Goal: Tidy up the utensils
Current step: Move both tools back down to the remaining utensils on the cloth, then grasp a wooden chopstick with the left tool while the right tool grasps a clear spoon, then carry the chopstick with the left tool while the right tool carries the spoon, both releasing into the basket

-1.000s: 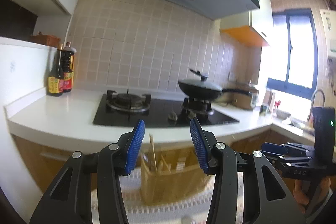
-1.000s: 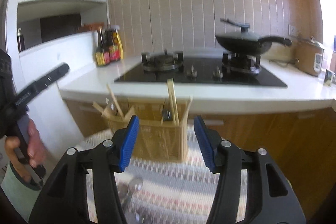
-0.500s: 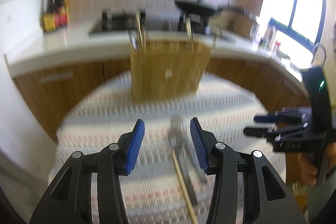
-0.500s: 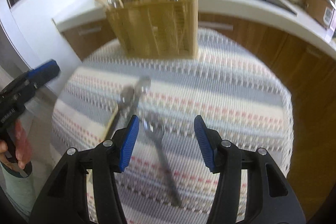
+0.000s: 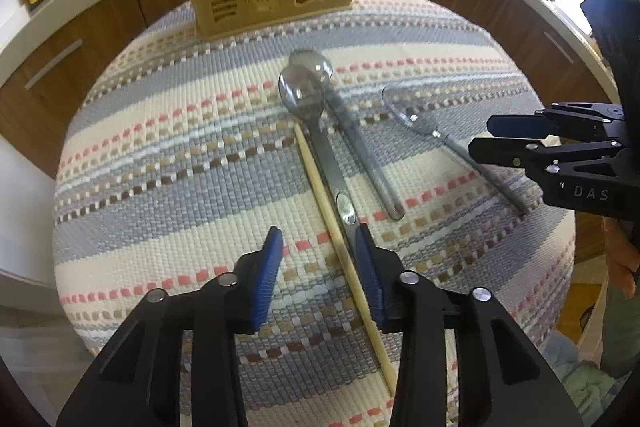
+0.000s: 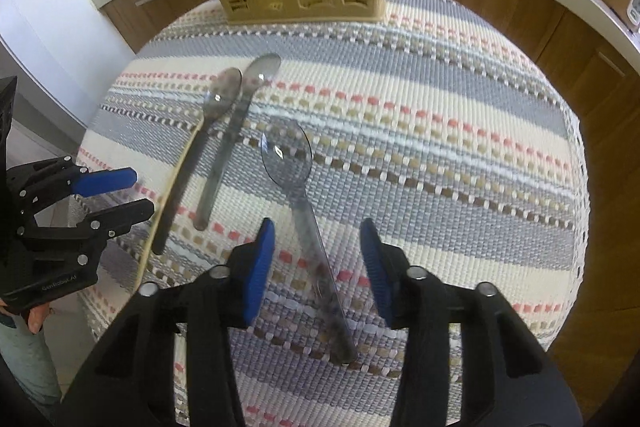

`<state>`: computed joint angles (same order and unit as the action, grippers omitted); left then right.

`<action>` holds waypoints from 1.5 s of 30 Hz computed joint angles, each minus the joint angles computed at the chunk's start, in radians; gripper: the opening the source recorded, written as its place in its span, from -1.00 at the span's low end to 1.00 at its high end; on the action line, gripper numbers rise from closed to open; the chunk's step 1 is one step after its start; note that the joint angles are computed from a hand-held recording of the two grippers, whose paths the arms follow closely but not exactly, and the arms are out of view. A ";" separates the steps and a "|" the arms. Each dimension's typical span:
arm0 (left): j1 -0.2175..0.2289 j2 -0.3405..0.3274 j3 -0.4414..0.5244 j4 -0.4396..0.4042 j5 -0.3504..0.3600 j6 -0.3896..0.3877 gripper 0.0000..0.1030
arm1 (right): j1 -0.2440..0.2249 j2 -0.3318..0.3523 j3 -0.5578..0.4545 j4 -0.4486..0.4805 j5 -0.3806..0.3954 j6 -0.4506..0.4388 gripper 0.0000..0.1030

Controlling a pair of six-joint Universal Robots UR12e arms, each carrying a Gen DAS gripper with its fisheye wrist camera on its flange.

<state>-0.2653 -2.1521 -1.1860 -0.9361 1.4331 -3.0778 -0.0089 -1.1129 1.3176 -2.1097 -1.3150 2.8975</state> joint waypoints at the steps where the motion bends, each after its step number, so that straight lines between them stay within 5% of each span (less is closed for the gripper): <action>1: 0.000 -0.002 0.001 -0.006 0.003 -0.003 -0.39 | 0.000 0.001 0.000 0.000 0.003 0.000 -0.26; 15: -0.029 -0.061 0.095 -0.070 0.092 0.016 -0.38 | 0.002 0.007 0.005 -0.005 -0.007 0.000 -0.26; 18: -0.037 -0.068 0.109 -0.082 0.122 0.035 -0.50 | 0.006 0.007 0.006 -0.005 -0.014 -0.008 -0.27; 20: -0.042 -0.070 0.110 -0.081 0.155 0.039 -0.81 | 0.011 0.009 0.003 -0.003 -0.028 -0.019 -0.33; 30: -0.021 -0.061 0.101 -0.090 0.108 0.028 -0.91 | 0.064 0.047 -0.075 0.096 -0.174 -0.158 -0.62; 36: 0.001 -0.078 0.160 -0.223 0.026 0.068 -0.81 | 0.049 0.079 -0.151 0.233 -0.097 -0.180 -0.79; 42: -0.020 -0.118 0.247 -0.337 0.092 0.127 -0.92 | 0.022 0.086 -0.166 0.270 -0.012 -0.183 -0.80; 45: -0.025 -0.112 0.232 -0.292 0.095 0.107 -0.92 | 0.002 0.072 -0.147 0.237 0.045 -0.189 -0.80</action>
<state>-0.2902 -2.2640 -0.9537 -1.2277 1.5280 -2.9713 -0.0070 -1.0409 1.1710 -1.8725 -1.2698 2.7087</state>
